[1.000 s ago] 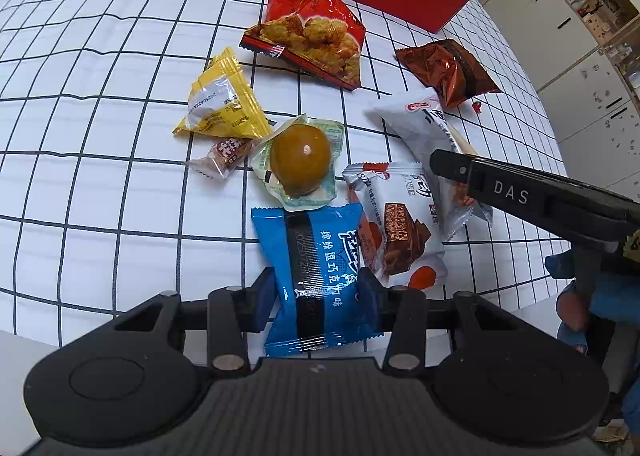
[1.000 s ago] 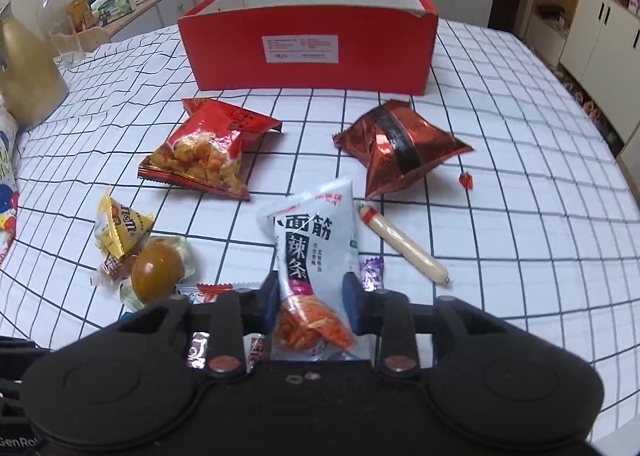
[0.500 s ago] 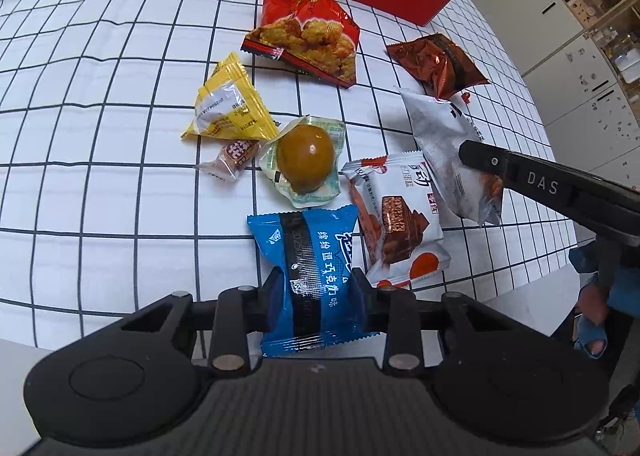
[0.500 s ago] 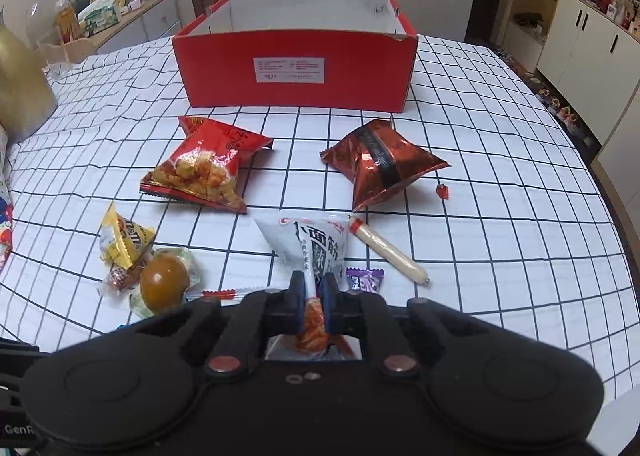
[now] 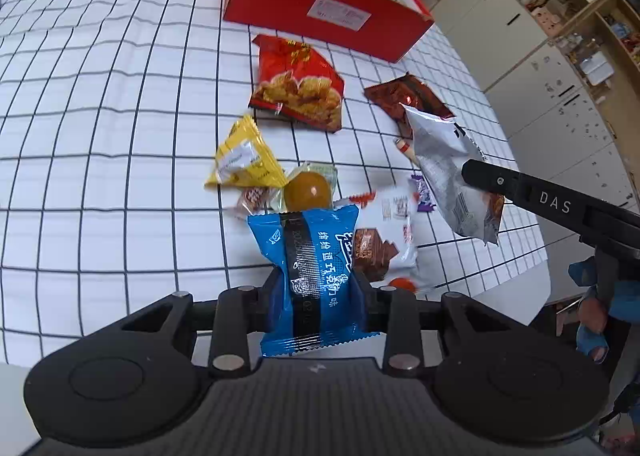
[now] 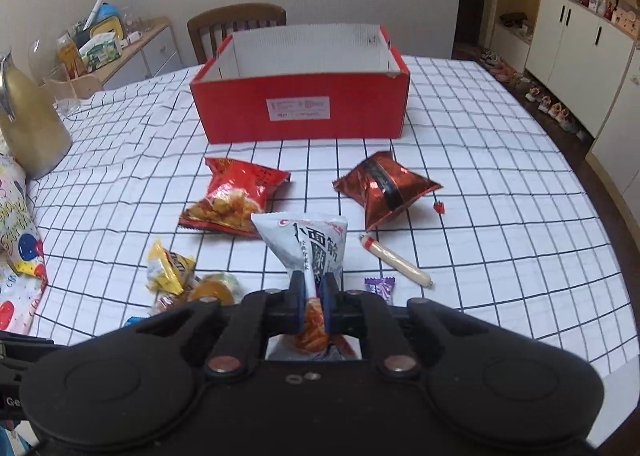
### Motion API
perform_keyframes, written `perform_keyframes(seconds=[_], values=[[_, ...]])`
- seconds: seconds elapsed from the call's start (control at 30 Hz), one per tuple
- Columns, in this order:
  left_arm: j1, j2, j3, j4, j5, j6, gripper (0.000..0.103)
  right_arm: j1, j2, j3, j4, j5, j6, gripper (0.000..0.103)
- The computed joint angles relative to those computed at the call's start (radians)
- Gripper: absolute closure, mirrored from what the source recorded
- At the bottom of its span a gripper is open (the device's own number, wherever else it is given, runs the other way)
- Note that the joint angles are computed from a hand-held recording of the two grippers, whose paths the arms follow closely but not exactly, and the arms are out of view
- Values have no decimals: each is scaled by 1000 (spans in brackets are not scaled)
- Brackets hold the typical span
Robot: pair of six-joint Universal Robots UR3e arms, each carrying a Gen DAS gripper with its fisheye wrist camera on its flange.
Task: Organize snacks
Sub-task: 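Lift both held packets and carry them over the red box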
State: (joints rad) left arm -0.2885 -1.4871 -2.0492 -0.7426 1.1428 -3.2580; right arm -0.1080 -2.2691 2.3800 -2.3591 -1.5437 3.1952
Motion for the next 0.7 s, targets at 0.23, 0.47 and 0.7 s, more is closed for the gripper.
perform_keyframes(seconds=[0.23,0.47,0.7], values=[[129,70,32,-129,-101,197,70,220,119,-110,-40,-217,179,96],[155,9,223,-243,-104,312,70,345,186,-235,26,-353,346,96],[54,-192,494,-197,-20,187,70,195,202,-291,-10,-235,213,96]])
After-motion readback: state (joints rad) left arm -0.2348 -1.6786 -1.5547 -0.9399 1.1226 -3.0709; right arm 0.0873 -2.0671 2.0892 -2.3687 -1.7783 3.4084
